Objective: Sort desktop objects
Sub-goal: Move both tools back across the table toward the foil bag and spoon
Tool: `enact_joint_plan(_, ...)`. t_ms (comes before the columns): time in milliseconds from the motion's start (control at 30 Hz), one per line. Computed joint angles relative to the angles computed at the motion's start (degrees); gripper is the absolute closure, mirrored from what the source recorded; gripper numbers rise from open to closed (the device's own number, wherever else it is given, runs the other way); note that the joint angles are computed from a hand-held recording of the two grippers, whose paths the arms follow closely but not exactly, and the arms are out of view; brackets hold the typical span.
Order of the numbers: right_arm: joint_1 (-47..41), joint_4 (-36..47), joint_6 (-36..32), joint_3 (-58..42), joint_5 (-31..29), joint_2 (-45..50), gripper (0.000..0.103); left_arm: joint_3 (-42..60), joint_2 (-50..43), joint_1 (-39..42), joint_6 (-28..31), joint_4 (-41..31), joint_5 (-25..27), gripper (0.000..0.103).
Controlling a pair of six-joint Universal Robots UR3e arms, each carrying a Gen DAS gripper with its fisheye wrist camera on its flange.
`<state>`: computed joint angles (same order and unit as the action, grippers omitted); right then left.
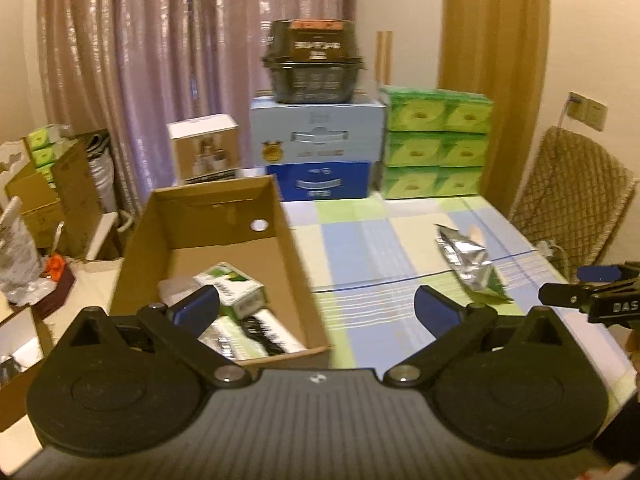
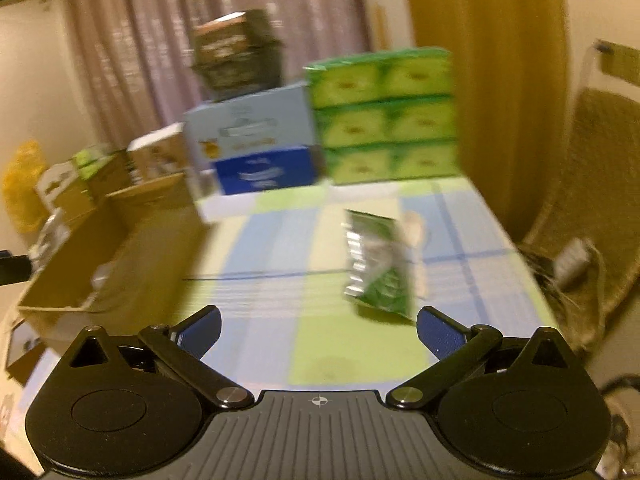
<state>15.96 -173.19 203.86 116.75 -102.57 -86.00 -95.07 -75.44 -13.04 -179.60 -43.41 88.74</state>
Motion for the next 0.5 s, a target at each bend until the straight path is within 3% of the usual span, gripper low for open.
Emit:
enact_joint_plan(300,-7.2,-1.2,-1.9,11.0,1.4,-9.3,0.002,6.9,-10.4,-9.7,-3.5,1.9,-1.2,0.001)
enact_joint_plan(500,-11.3,-3.2,-4.5,13.9,3.5,-9.6,0.002,13.2,-19.5,-15.5,-5.4,3.6,1.3,0.001)
